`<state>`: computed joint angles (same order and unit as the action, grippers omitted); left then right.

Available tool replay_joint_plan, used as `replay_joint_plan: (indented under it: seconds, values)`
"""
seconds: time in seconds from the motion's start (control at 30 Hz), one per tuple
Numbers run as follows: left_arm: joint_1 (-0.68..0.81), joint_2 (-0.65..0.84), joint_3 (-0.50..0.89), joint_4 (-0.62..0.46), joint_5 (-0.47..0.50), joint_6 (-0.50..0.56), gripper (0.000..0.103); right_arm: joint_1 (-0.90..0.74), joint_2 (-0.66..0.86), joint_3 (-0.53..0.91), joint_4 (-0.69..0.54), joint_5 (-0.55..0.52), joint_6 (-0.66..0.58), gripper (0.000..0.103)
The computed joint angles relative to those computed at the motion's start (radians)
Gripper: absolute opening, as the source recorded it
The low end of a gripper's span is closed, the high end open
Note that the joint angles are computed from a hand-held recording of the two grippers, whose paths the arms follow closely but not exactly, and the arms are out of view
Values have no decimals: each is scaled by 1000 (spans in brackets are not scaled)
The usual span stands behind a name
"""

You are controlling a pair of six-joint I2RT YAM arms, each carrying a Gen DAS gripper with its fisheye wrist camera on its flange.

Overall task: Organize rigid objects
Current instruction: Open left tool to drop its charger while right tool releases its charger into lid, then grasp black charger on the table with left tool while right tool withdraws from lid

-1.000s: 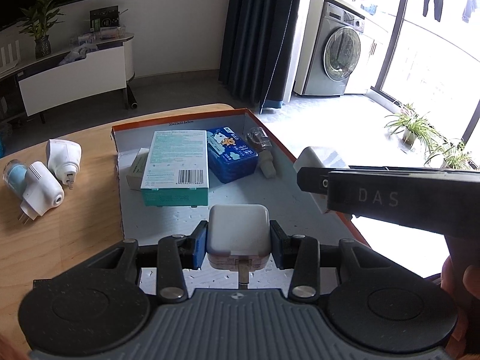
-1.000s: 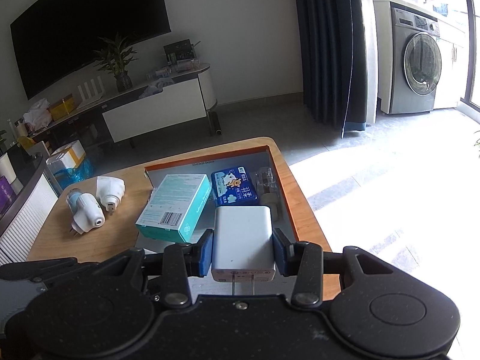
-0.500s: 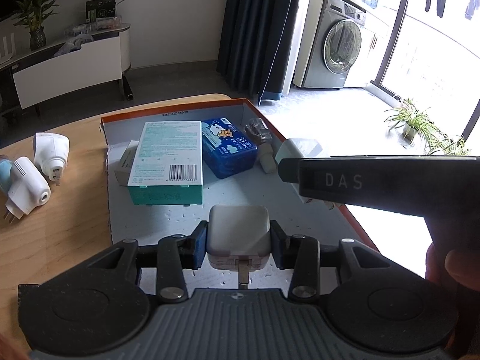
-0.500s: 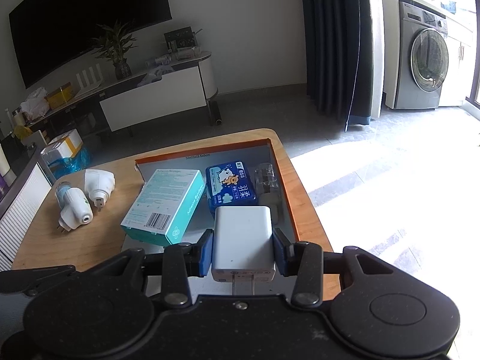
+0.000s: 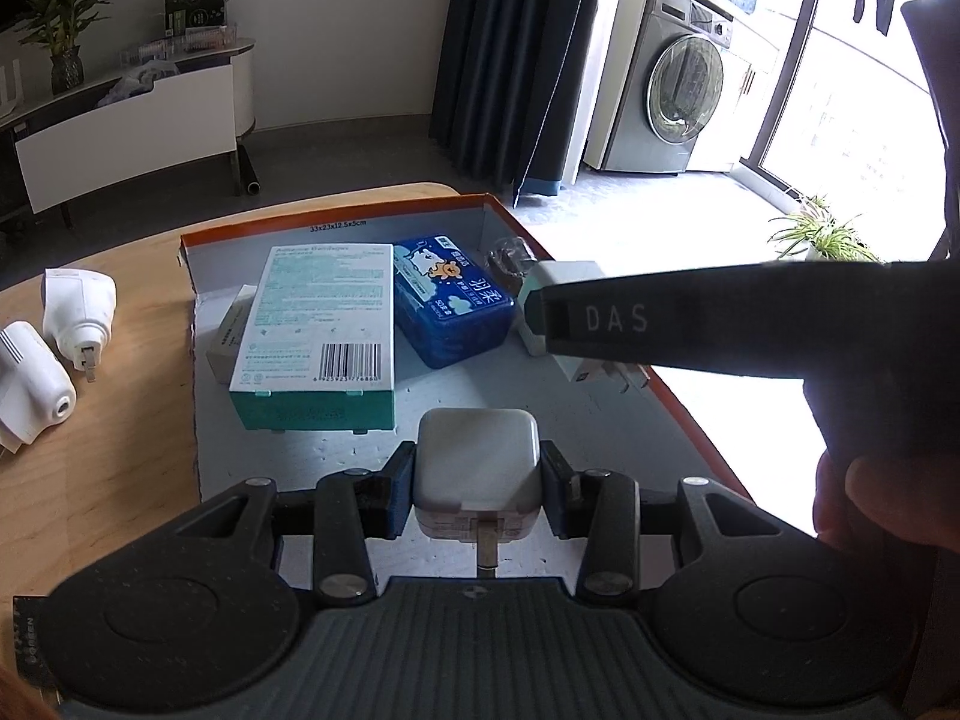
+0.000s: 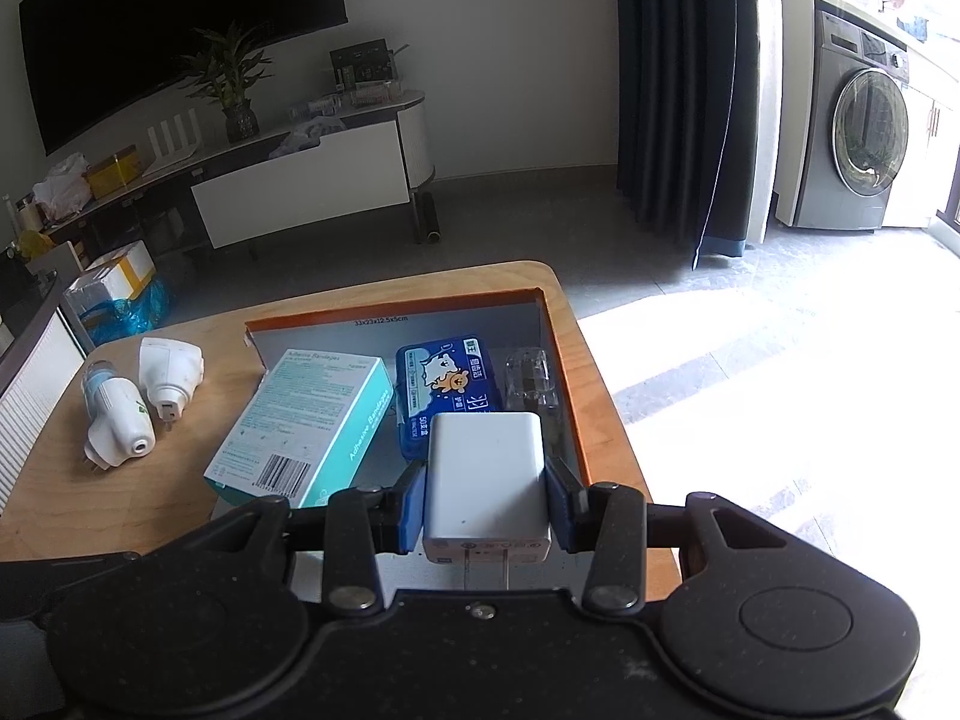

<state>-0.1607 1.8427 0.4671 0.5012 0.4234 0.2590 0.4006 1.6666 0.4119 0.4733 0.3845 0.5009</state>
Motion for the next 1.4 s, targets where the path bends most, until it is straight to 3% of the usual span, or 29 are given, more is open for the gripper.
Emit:
replay_joint_plan:
  seconds: [0.37, 0.43, 0.47, 0.6, 0.63, 0.7, 1.0, 1.27, 1.4]
  values:
    - [-27, 34, 31, -8, 32, -17, 42, -12, -103, -67, 45, 54, -7, 57]
    - [-24, 33, 35, -19, 47, -16, 52, -1, -133, -81, 36, 69, 1, 59]
    - [-21, 26, 30, -17, 46, -19, 65, 5, -144, -83, 29, 75, 2, 60]
    - [4, -10, 16, -31, 38, -6, 66, 40, -178, -87, -1, 96, 10, 63]
    - [15, -19, 12, -34, 35, -8, 69, 49, -184, -87, -9, 101, 16, 68]
    - [42, -40, 7, -44, 27, -11, 85, 75, -192, -84, -26, 120, 29, 78]
    - [185, -129, -28, -67, 19, 14, 103, 169, -183, -53, -95, 176, 103, 88]
    - [330, -158, -40, -89, 41, 69, 103, 266, -155, -3, -143, 205, 133, 89]
    - [430, -150, -4, -164, 83, 117, 103, 315, -120, 31, -155, 214, 136, 89]
